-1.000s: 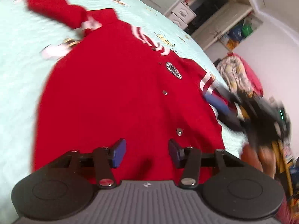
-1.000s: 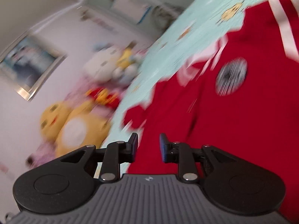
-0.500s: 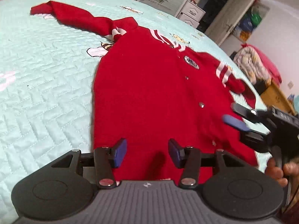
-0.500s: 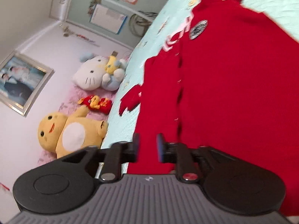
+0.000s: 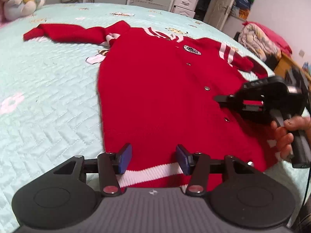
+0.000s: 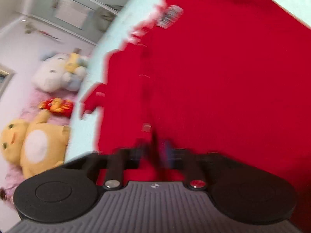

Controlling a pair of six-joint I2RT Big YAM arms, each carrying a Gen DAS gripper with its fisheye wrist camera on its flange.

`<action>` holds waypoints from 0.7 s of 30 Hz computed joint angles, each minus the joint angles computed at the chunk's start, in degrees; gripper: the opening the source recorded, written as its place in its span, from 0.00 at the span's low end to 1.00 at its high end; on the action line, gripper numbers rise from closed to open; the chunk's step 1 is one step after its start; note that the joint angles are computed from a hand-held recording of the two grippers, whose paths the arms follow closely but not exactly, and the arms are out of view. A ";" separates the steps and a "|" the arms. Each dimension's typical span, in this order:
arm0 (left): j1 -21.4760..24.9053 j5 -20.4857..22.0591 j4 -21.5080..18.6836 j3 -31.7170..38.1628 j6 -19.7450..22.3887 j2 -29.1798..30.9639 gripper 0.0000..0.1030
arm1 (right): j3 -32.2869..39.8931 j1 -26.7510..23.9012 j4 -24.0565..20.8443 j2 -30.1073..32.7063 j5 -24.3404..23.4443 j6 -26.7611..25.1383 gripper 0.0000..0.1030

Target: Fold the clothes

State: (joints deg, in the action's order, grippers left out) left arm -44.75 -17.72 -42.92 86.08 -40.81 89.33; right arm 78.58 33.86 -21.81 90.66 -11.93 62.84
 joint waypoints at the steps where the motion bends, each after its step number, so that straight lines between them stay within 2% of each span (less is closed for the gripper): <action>1: 0.37 0.97 1.02 -1.01 -1.49 -0.75 0.53 | -2.01 -0.13 2.96 -1.08 -0.01 2.61 0.02; 3: 0.97 2.46 3.26 -2.90 -4.70 -2.03 0.53 | -5.68 -0.27 8.21 -3.09 0.32 6.48 0.13; 4: 1.28 3.04 4.55 -4.05 -7.06 -2.86 0.52 | -6.62 -0.20 8.78 -3.59 0.35 5.99 0.13; 5: 1.35 3.17 5.71 -5.12 -9.20 -3.74 0.51 | -6.98 -0.22 7.86 -3.93 0.11 5.90 0.03; 6: 1.24 2.85 6.77 -6.11 -10.86 -4.65 0.51 | -7.57 -0.21 6.99 -4.91 0.44 6.08 0.01; 7: 1.01 1.69 7.78 -7.33 -11.93 -5.71 0.51 | -8.31 -0.10 6.70 -6.15 1.30 5.93 0.05; 8: 0.76 0.43 8.74 -8.54 -12.93 -6.77 0.51 | -8.82 0.21 6.15 -7.37 2.22 4.88 0.17; 9: 0.50 -0.86 9.67 -9.72 -13.91 -7.82 0.53 | -9.12 0.90 5.08 -8.55 3.35 2.84 0.22; 11: 0.45 -2.92 8.74 -11.11 -16.57 -9.16 0.58 | -10.34 2.41 3.02 -11.10 5.56 -0.50 0.27; 13: 0.83 -2.94 5.39 -11.42 -19.80 -9.19 0.58 | -12.23 3.51 2.23 -13.20 5.51 -2.58 0.30; 15: 1.07 -2.18 8.34 -13.89 -20.34 -10.43 0.58 | -13.71 4.60 0.29 -14.47 6.15 -3.36 0.28; 18: 1.40 -0.58 7.89 -13.85 -22.30 -11.19 0.60 | -15.50 5.84 -0.16 -16.99 7.99 -2.46 0.27; 21: 1.67 0.81 7.96 -14.13 -24.00 -11.83 0.61 | -17.02 6.92 -0.38 -20.21 9.10 -1.74 0.36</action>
